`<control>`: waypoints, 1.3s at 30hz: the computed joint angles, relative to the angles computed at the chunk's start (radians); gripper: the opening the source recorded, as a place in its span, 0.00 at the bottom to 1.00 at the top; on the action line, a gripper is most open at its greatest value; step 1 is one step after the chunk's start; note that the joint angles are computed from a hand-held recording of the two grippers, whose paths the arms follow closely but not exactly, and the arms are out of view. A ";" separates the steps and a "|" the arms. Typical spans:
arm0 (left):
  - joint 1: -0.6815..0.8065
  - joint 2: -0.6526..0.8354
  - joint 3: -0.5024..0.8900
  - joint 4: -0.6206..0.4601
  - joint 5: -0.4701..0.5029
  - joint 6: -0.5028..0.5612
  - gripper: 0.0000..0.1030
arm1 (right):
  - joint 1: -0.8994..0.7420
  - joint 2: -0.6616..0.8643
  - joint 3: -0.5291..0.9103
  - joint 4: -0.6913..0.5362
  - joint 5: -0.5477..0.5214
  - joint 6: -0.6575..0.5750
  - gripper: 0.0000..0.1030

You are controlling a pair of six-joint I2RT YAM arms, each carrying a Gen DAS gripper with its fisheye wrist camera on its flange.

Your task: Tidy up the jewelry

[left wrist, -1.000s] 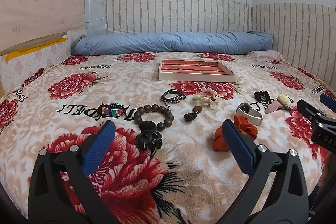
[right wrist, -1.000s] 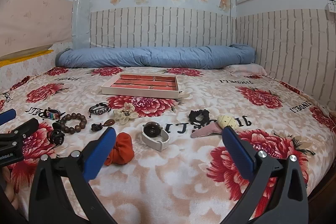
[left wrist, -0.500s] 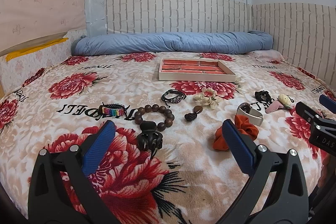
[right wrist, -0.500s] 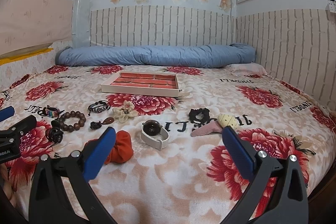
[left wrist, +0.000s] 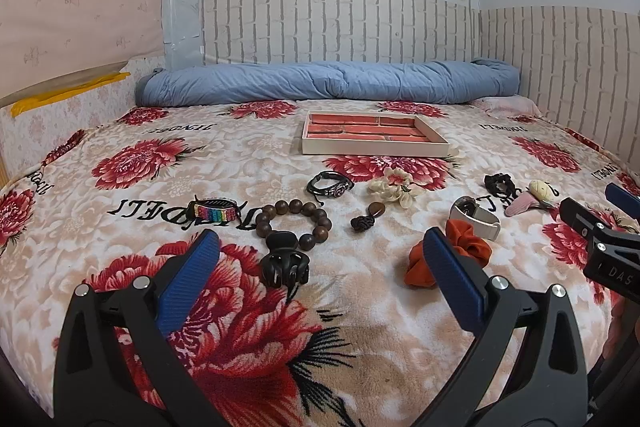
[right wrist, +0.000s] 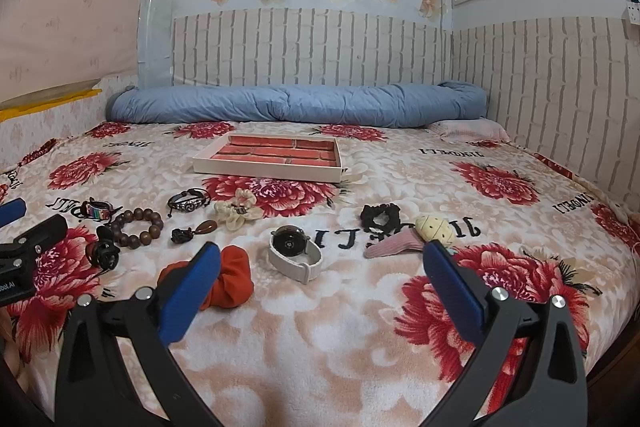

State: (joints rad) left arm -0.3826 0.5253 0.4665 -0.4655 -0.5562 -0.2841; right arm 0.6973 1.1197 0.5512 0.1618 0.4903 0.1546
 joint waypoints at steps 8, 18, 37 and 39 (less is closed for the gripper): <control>0.000 -0.001 0.000 0.000 0.002 0.000 0.95 | 0.003 -0.001 0.003 -0.005 0.004 -0.001 0.96; -0.001 -0.001 0.000 -0.001 0.000 -0.002 0.95 | -0.002 0.001 -0.004 0.003 0.000 -0.002 0.96; 0.050 -0.006 -0.008 -0.009 0.015 0.005 0.95 | -0.060 0.026 -0.024 0.027 -0.053 -0.008 0.96; 0.074 -0.008 -0.007 -0.007 0.040 0.009 0.95 | -0.066 0.038 -0.017 0.018 -0.055 -0.006 0.96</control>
